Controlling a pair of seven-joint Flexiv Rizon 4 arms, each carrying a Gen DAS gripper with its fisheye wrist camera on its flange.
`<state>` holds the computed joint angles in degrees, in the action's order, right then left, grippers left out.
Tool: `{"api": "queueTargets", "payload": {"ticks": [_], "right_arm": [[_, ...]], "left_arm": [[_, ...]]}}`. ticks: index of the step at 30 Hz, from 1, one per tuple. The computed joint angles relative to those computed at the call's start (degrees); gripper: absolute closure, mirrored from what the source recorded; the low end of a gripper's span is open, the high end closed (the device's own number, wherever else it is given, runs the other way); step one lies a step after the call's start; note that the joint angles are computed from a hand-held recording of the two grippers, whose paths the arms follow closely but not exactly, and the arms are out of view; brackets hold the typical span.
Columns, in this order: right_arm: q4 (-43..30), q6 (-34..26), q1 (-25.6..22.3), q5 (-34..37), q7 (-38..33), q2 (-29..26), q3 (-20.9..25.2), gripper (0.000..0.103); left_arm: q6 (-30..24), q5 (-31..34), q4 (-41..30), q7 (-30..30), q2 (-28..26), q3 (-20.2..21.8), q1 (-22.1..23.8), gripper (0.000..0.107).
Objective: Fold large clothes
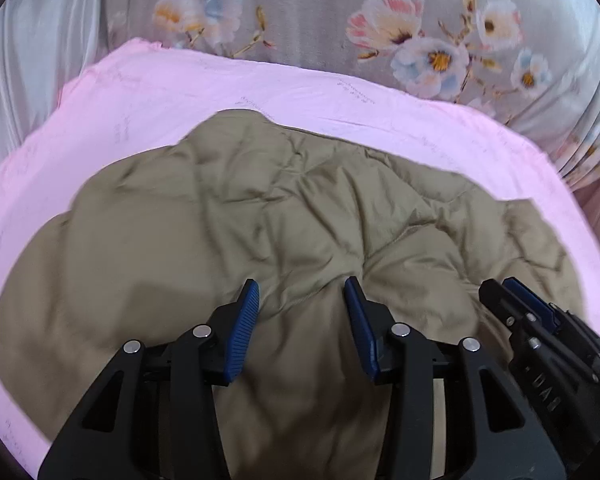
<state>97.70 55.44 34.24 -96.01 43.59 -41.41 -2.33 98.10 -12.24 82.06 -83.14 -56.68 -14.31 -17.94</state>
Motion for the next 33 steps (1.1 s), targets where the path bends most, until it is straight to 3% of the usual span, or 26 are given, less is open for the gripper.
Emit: {"api": "queueTargets", "payload": {"ticks": [6,10,13,15,16,17,20,25,30,33], "right_arm": [[-0.8,1.9,2.1,2.0,-3.2,0.2,1.8,0.08],[-2.8,4.6,3.3,7.0,-6.3,-2.8,1.7,0.091],[-3.0,5.6,4.7,8.2,-5.5,-4.0,0.0,0.092],[-2.8,6.0,5.1,8.2,-5.4,-4.1,-0.8,0.093],[-2.7,6.2,5.3,8.3,-5.3,-4.2,-1.1,0.094],[-2.7,6.4,5.4,8.0,-4.8,-4.3,-1.3,0.094],[-2.7,6.4,5.6,7.6,-3.8,-4.6,-1.8,0.095],[-2.9,5.4,6.3,8.0,-4.6,-5.0,-2.1,0.095],[-3.5,4.8,6.7,7.7,-4.3,-5.6,-2.3,0.095],[-3.6,5.3,6.6,7.3,-3.7,-5.7,-2.3,0.095]], "left_arm": [[6.7,4.8,17.5,-2.6,7.3,-10.5,14.4,0.062],[7.3,9.3,24.0,-5.7,5.8,-20.4,26.0,0.061],[5.9,10.1,25.2,-7.6,5.1,-21.7,28.3,0.059],[5.2,10.7,26.7,-8.8,4.3,-24.9,31.5,0.058],[5.7,11.7,27.5,-9.0,3.2,-27.2,33.7,0.053],[6.3,12.2,28.1,-9.2,2.6,-28.4,35.0,0.04],[5.4,11.1,26.1,-11.0,3.0,-24.5,31.7,0.034],[1.8,11.5,21.2,-9.1,-5.1,-31.5,35.2,0.033],[1.6,10.1,16.6,-7.0,-6.1,-29.5,31.0,0.031],[1.9,9.5,15.1,-6.0,-5.7,-28.1,28.9,0.049]]}}
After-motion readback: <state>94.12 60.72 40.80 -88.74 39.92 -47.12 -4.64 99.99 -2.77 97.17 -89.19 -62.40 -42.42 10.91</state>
